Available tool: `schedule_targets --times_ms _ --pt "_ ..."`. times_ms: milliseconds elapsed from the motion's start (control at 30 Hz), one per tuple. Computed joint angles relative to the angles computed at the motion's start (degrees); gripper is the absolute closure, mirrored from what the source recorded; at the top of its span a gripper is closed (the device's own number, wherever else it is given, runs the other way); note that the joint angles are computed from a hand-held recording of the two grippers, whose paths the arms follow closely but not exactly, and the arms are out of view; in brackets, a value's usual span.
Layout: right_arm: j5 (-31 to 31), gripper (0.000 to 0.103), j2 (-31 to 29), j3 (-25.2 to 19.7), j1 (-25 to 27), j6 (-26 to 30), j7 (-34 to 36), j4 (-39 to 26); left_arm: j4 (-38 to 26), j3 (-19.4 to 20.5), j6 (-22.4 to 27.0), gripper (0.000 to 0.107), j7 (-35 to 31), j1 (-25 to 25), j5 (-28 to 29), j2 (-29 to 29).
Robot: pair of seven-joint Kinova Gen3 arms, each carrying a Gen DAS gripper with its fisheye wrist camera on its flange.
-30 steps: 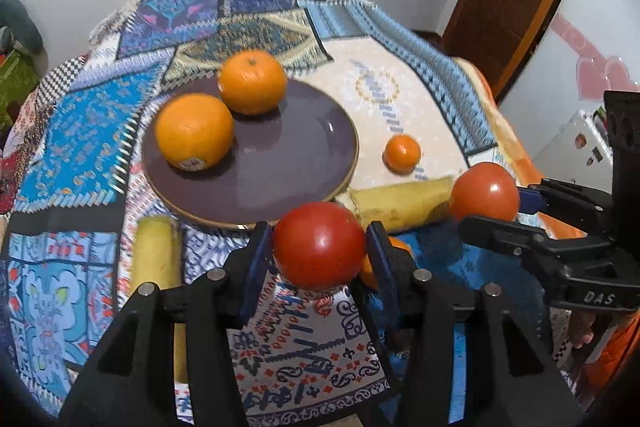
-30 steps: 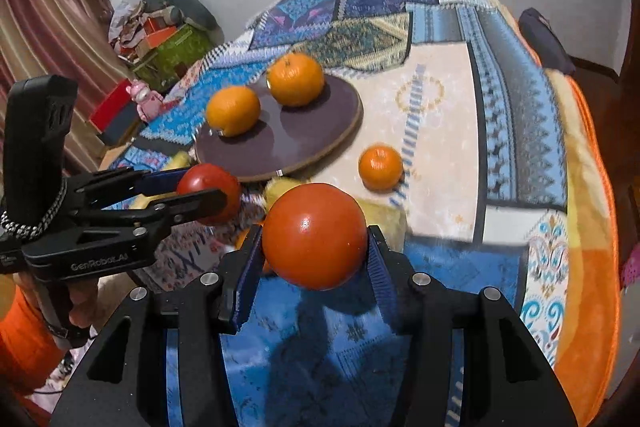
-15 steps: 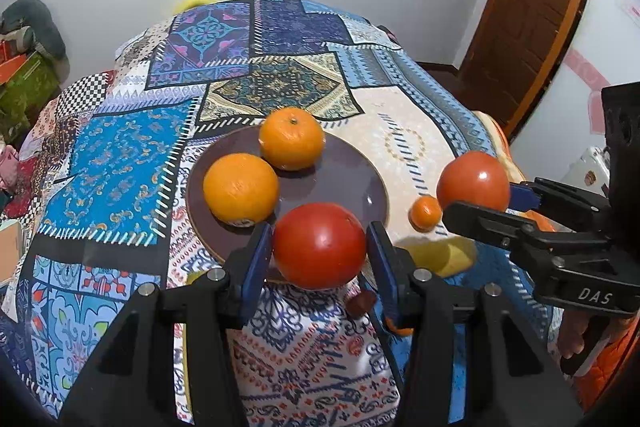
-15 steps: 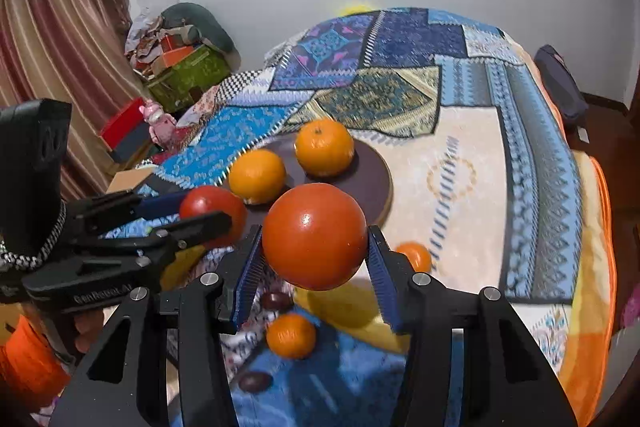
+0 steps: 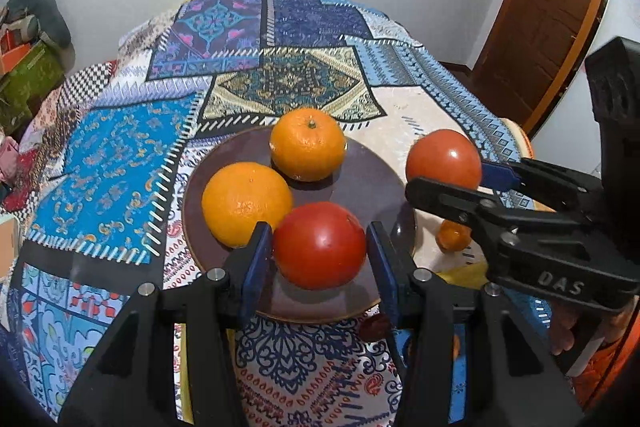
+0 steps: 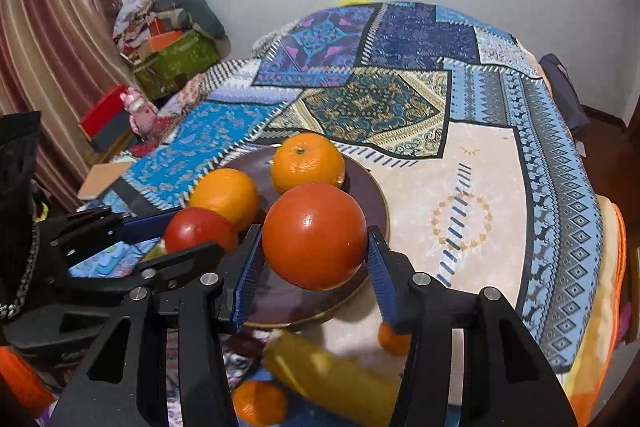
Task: Organize fruits
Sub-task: 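Carry both tomatoes onto the dark plate and open both tools, then grasp the yellow wrapped roll with the left tool and lift it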
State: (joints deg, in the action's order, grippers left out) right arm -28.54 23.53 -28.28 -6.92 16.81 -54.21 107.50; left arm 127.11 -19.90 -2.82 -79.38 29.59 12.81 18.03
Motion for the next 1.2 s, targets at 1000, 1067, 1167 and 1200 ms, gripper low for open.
schedule_targets --times_ms 1000,1067,1167,1200 --pt "2.5 0.055 1.4 4.1 -3.0 5.8 0.7 -3.2 0.0 -3.6 -0.2 0.059 0.4 3.7 0.0 0.8" --pt "1.3 0.054 0.5 3.6 -1.8 5.4 1.9 -2.1 0.7 -5.5 -0.1 0.059 -0.1 5.6 0.6 0.0" --pt "-1.0 0.054 -0.9 2.8 0.2 5.3 3.9 -0.5 2.1 -8.9 -0.1 0.059 -1.2 8.9 1.6 -1.7" --pt "-1.7 0.054 -1.4 2.8 0.8 5.4 4.5 0.1 2.6 -11.0 0.0 0.059 -1.7 10.9 2.2 -2.1"
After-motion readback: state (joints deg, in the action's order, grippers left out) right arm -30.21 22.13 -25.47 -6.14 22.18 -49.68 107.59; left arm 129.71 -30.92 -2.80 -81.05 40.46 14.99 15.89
